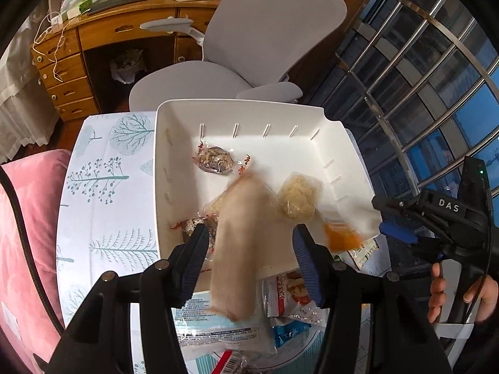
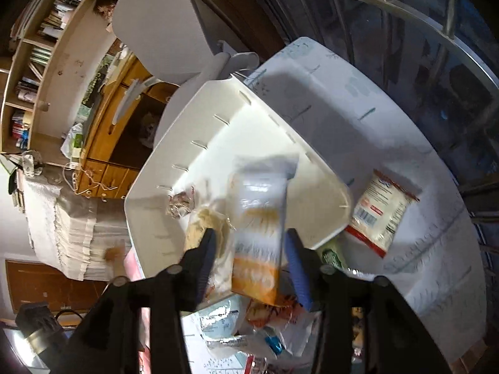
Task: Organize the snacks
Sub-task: 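Carry both packets over the white tray and open both tools to drop them, then move both tools back from the tray toward the remaining snacks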
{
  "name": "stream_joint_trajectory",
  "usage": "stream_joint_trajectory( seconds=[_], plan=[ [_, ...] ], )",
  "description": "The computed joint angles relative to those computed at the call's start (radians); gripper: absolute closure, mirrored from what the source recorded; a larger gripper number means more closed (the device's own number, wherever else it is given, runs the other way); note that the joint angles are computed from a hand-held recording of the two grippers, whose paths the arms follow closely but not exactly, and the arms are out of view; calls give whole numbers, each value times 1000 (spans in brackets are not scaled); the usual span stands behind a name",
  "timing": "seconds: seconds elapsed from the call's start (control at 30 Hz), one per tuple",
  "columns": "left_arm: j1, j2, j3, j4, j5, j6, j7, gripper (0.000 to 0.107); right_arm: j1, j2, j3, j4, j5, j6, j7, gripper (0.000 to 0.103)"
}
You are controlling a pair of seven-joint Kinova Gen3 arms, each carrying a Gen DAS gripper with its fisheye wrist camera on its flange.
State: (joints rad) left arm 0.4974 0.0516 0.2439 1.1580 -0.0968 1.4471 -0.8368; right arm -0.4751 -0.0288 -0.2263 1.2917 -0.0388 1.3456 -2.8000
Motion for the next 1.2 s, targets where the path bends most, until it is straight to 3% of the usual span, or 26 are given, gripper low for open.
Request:
stream_joint_trajectory(
  seconds=[0.1, 0.47, 0.9, 1.2],
  plan=[
    [-3, -8, -1, 7, 12, -1, -3, 40, 0, -6, -1, 2, 7, -3, -9, 37],
    [-46, -126, 12, 86, 111, 18, -40, 35, -21, -74, -70, 4, 69, 60, -157, 35],
    [-121, -326, 32, 215, 268, 98, -128, 31, -139, -125, -322, -21, 281, 254, -484, 35],
    [-160, -407, 56, 293, 338, 161, -154, 28, -235, -130, -457, 14, 343, 330, -708, 35]
  ],
)
